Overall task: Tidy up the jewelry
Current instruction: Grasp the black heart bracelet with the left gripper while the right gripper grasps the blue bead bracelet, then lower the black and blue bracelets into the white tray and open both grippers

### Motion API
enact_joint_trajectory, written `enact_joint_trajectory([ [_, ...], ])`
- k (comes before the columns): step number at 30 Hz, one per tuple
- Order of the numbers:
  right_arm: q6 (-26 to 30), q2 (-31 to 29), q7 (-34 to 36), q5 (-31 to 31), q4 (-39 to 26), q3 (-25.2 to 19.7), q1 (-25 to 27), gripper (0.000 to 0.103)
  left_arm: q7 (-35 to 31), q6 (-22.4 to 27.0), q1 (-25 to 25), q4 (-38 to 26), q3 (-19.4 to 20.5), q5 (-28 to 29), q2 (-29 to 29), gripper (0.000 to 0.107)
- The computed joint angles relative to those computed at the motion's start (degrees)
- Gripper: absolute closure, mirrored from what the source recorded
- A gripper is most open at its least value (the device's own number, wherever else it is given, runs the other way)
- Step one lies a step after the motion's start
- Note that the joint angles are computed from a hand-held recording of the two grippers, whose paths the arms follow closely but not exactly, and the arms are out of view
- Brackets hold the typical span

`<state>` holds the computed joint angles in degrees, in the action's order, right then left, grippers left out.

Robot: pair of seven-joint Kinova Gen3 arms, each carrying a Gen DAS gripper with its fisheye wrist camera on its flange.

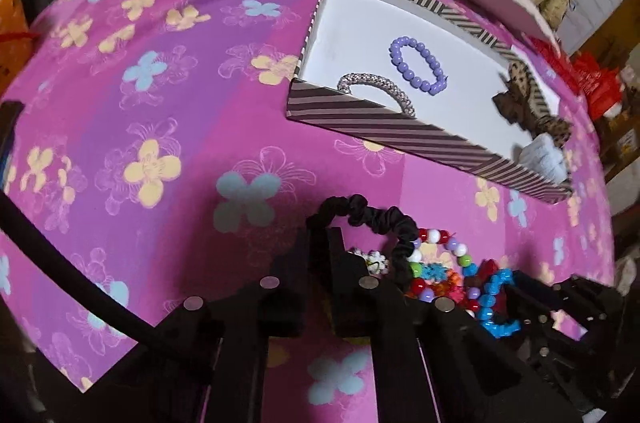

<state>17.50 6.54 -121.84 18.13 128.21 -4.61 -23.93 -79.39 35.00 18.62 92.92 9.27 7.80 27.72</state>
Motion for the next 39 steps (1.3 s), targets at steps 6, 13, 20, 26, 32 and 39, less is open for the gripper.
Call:
enact_joint_trajectory([
  [6, -0.1, -6.57, 1.99, -3.39, 0.54, -1.64, 2.74, 0.092, -2.66, -1.55, -2.59, 1.94, 1.53, 2.75, -3.17, 0.089],
  [13, 3.17, -12.24, 2.05, -2.72, -2.01, -5.26, 6.95, 0.092, -4.46, -2.21, -2.9, 2.76, 1.69, 4.02, -7.1, 0.089],
  [20, 5.62, -14.14, 0.77, -1.11, -4.73, -6.54, 10.11, 0.092, -3.03, -1.83, -1.02, 0.8, 0.49, 1.98, -9.09, 0.089],
  [26, 5.95, -13.43, 0.43, -0.82, -6.39, -6.59, 11.09, 0.092, -0.22, -1.33, 0.66, -1.98, -0.62, -0.7, -8.67, 0.089],
  [32, 5.39, -10.37, 1.14, -1.51, -8.56, -4.9, 10.74, 0.092, 2.57, 0.47, 3.0, -6.58, -1.69, -4.73, -6.17, 0.089],
  [39, 4.46, -5.34, 2.48, -2.13, -11.61, -2.65, 9.29, 0.092, 5.18, 2.95, 5.37, -12.56, -2.93, -8.55, -1.44, 0.089],
])
